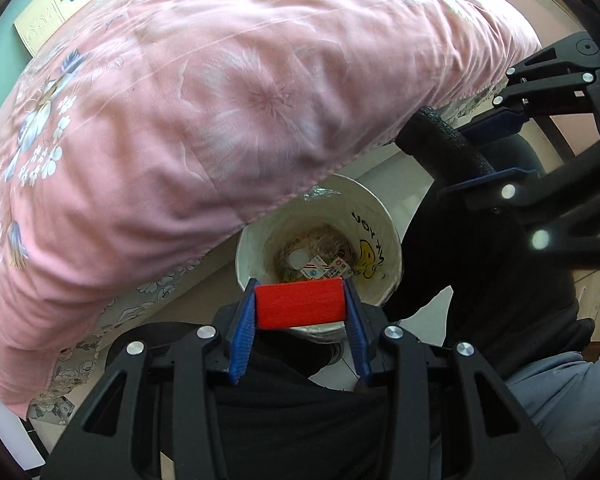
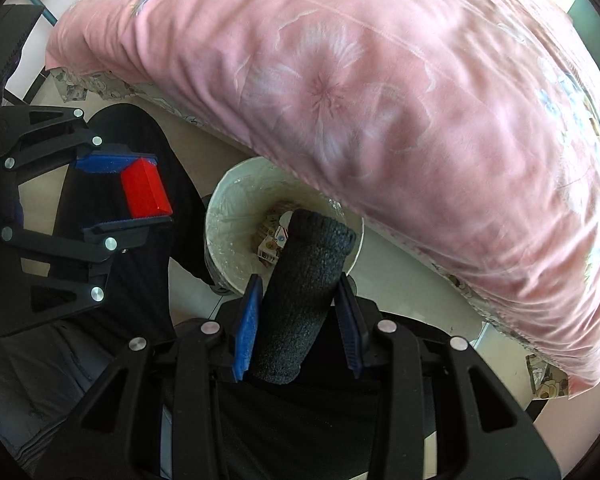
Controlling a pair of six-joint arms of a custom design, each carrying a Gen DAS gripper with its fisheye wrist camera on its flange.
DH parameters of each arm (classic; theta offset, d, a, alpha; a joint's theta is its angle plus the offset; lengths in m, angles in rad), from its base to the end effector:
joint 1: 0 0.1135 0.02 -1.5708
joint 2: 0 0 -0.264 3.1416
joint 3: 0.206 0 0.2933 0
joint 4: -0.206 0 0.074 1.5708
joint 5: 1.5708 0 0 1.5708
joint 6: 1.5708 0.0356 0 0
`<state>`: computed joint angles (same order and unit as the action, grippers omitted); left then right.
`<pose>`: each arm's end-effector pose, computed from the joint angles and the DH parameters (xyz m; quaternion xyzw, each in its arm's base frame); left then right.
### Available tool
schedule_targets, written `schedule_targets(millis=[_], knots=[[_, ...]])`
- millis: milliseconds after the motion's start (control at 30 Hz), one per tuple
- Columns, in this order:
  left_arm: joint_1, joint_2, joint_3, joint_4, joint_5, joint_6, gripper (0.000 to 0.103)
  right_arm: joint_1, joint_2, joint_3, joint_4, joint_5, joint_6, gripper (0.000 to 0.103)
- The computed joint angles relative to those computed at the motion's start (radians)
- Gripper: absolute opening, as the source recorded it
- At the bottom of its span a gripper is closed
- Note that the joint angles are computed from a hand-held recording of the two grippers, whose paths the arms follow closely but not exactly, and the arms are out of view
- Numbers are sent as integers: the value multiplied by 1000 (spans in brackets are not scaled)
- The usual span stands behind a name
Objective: Collect trash
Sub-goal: 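Carry the red block and foam tube over the white trash bin with both tools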
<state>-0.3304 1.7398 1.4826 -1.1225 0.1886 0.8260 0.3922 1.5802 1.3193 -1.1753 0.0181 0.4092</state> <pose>0.3554 -0.1290 0.2517 0.5491 0.8250 -0.0676 0.1151 0.3052 0.1256 0.2528 0.0091 0.9977 0.0179 0.0654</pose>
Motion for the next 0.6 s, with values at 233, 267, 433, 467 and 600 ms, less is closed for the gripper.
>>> schedule_targets(millis=[233, 267, 433, 467, 600], knots=[[0, 3, -66, 51, -13, -25, 43, 16, 21, -57, 78, -16, 26, 38], [0, 7, -73, 59, -18, -30, 43, 15, 23, -65, 89, -19, 32, 38], [-4, 26, -107, 99, -35, -43, 43, 11, 49, -96, 135, -35, 38, 38], [-3, 33, -109, 102, -37, -43, 43, 8, 53, -104, 145, -39, 42, 38], [-11, 64, -111, 116, -53, -47, 43, -2, 75, -117, 165, -55, 40, 38]])
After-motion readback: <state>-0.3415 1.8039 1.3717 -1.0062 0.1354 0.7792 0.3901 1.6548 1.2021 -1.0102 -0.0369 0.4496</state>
